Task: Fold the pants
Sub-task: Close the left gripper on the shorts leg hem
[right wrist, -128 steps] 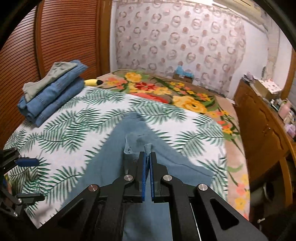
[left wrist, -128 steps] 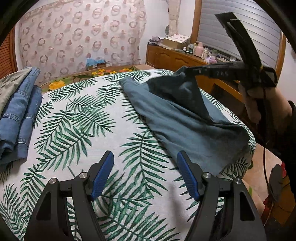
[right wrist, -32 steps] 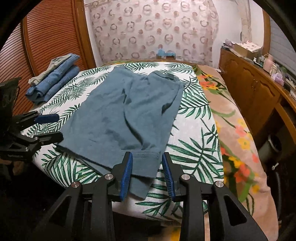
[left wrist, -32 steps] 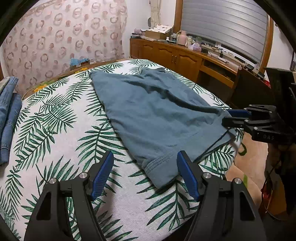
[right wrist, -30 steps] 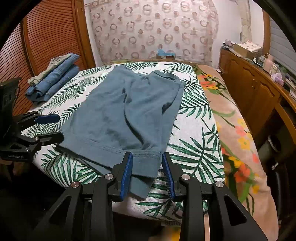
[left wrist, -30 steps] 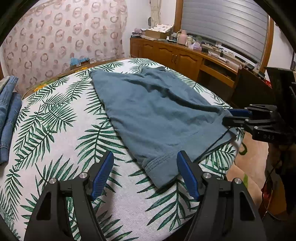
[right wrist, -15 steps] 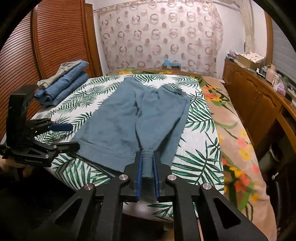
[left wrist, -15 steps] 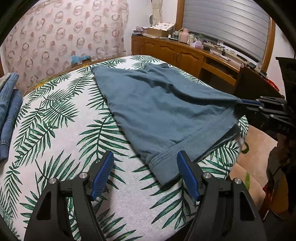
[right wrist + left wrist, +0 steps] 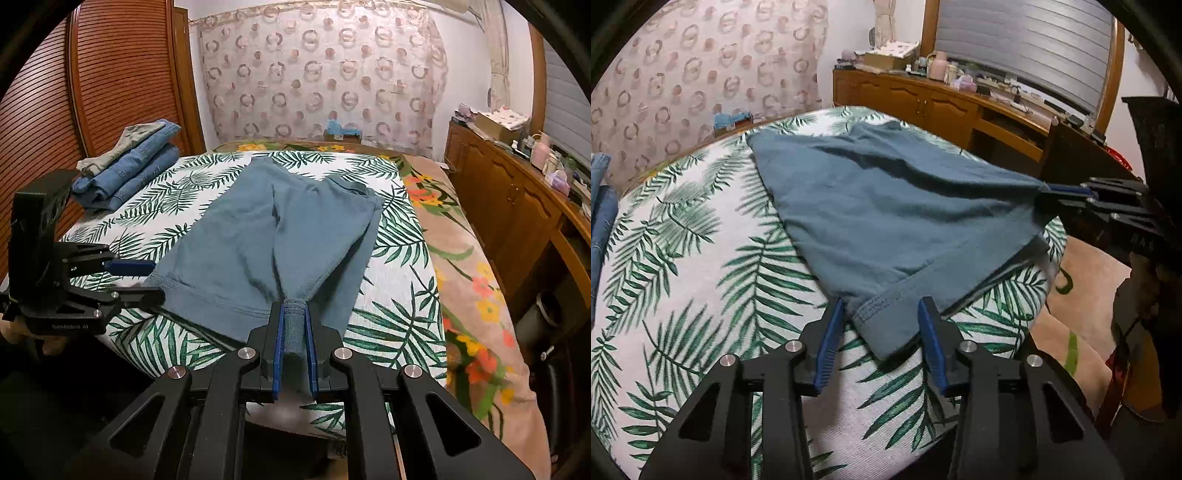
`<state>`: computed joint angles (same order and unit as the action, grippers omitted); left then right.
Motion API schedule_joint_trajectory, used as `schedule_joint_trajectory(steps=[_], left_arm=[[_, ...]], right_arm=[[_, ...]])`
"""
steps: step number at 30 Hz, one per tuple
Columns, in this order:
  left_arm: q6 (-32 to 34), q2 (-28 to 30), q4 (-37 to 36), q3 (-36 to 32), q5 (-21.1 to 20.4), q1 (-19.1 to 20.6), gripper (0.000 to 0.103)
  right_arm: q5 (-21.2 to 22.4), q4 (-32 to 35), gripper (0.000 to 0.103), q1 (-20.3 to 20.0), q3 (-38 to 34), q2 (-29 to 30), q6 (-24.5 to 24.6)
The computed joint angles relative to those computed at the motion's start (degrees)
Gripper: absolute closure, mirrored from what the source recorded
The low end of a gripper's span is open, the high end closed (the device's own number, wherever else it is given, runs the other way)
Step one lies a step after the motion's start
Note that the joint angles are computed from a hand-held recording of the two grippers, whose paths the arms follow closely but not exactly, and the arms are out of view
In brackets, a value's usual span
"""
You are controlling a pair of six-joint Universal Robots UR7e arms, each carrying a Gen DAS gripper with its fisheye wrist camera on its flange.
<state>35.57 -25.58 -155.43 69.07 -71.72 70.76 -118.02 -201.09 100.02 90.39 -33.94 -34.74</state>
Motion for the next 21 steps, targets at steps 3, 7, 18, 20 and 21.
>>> schedule_joint_trajectory(steps=[3, 7, 18, 20, 21], left_arm=[[-0.11, -0.01, -0.6, 0.28, -0.04, -0.11, 0.06], [0.57, -0.12, -0.84, 0.53, -0.99, 0.06, 0.068], [1.38, -2.01, -3.54, 2.61, -3.17, -0.19, 0.079], [1.56, -2.07, -3.28, 2.68, -2.84, -0.25, 0.079], [1.62, -2.01, -3.1, 2.62, -2.52, -0.27, 0.079]], right_arm=[[-0.29, 0.45, 0.092, -0.08, -0.25, 0.22, 0.36], [-0.19, 0.72, 0.092, -0.18, -0.02, 0.26, 1.08], [0.86, -1.55, 0.092, 0.25, 1.33, -0.18, 0.0], [0.39, -1.95, 0.092, 0.32, 1.55, -0.06, -0.42], [0.23, -1.94, 0.092, 0.27, 1.75, -0.07, -0.47]])
